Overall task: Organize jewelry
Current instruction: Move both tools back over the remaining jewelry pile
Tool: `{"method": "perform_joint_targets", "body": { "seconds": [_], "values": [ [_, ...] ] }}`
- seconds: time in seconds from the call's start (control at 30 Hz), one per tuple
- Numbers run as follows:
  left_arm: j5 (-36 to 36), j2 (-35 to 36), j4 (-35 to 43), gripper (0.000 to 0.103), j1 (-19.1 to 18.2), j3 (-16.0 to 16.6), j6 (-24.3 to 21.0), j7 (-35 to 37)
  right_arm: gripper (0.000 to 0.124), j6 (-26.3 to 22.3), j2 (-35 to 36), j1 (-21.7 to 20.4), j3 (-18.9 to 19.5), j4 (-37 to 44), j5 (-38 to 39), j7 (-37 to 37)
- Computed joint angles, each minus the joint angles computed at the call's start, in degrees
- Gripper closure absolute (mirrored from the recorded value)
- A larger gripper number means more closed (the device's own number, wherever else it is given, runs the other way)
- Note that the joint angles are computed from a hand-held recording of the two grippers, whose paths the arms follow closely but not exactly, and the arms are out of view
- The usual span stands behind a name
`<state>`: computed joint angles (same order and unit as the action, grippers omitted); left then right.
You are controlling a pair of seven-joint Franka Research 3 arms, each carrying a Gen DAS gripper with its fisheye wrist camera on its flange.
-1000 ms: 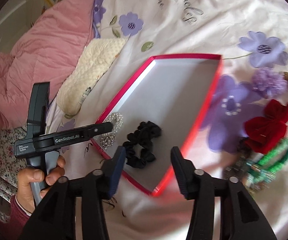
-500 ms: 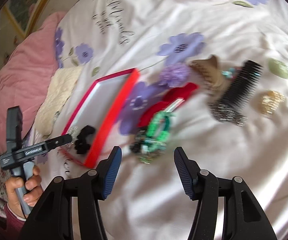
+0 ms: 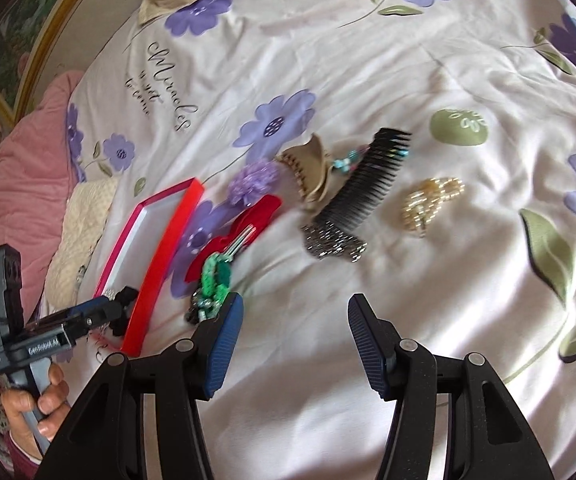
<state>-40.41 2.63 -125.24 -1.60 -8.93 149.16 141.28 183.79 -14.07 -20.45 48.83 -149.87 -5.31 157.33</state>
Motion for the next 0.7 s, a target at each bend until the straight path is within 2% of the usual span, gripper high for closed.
{"method": "perform_joint_targets", "body": {
  "seconds": [0.33, 0.5, 0.7],
  "values": [
    [1.57, 2.27, 2.36, 0.037, -0.98, -1.4, 0.18, -1.28, 0.067, -0.45, -2.07, 0.11, -1.55, -2.44, 1.63, 0.56],
    [2.33, 5.19, 6.16, 0.037, -0.78, -2.66, -1.33, -2.84, 0.067, -2.33, -2.21, -3.72, -0.09, -2.05, -0.33, 2.44],
    [6.44, 11.15, 13.05, 0.037, -0.99, -4.79, -1.53, -6.38, 0.068, -5.4, 0.93, -10.07, 2.46, 0.57, -7.23, 6.52]
  ]
}}
